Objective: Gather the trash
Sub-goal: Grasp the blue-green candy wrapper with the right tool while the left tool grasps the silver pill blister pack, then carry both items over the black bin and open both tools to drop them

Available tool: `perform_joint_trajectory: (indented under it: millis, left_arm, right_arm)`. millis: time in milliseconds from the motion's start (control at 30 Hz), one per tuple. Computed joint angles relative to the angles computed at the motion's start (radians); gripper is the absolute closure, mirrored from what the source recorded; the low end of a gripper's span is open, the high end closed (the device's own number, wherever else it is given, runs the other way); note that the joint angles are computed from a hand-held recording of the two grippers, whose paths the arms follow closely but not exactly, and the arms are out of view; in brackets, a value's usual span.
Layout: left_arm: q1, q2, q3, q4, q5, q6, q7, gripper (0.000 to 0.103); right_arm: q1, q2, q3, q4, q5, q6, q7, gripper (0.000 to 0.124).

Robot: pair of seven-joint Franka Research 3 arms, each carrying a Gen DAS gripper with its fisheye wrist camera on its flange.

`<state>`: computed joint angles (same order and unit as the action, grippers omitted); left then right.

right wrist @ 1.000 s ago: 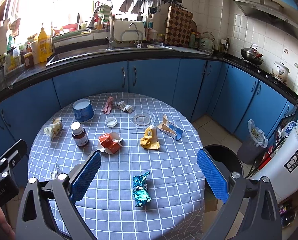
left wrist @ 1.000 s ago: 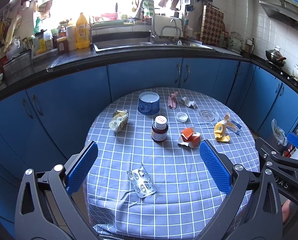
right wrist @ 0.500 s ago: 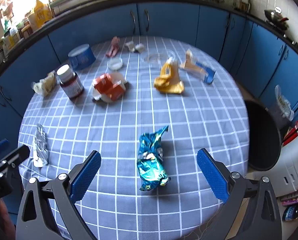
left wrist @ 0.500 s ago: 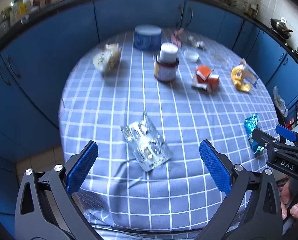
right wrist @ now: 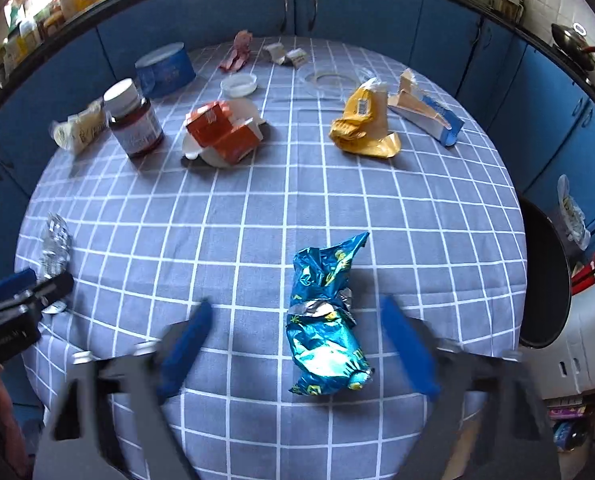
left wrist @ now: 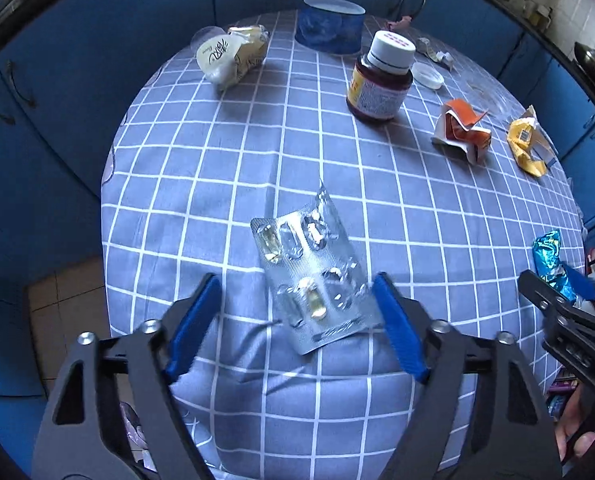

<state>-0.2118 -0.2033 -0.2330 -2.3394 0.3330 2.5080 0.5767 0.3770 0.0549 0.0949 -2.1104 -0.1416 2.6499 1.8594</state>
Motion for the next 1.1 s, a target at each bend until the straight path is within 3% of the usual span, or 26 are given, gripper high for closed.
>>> perform_joint_trajectory:
  millis: [33, 67, 100, 200, 367, 633, 967, 1100]
  left_arm:
    - [0.0, -0.005, 0.001, -0.002, -0.001, 0.001, 0.002, 0.039]
    - [0.001, -0.011, 0.001, -0.002, 0.002, -0.004, 0.001, 0.05]
    - [0.002, -0.012, -0.001, -0.002, 0.007, -0.006, -0.002, 0.062]
    - [-0.004, -0.024, 0.015, -0.014, -0.035, 0.022, 0.028, 0.065]
    - [0.005, 0.024, -0.006, 0.03, 0.022, 0.051, 0.002, 0.067]
    - [-0.015, 0.151, -0.025, 0.21, 0.144, 0.045, -0.01, 0.067]
    - [-0.096, 0.349, -0.013, 0.468, 0.233, 0.073, 0.036, 0.063]
    - [-0.145, 0.454, -0.008, 0.61, 0.248, 0.046, 0.087, 0.062]
  right_arm:
    - [0.0, 0.001, -0.001, -0.002, -0.004, 0.009, 0.003, 0.077]
    - [0.0, 0.002, 0.0, -0.004, 0.001, 0.02, -0.007, 0.09]
    - [-0.001, 0.004, 0.002, 0.0, 0.016, 0.017, -0.024, 0.091]
    - [0.0, 0.005, 0.004, -0.003, 0.05, 0.031, -0.05, 0.094]
    - [-0.003, -0.018, 0.005, -0.027, 0.094, 0.095, -0.091, 0.096]
    - [-0.026, -0.018, -0.014, 0.005, 0.072, 0.106, -0.065, 0.096]
    - [-0.108, -0.008, -0.078, 0.035, -0.07, 0.104, 0.082, 0.095]
    - [-0.148, -0.004, -0.101, 0.036, -0.111, 0.103, 0.122, 0.095]
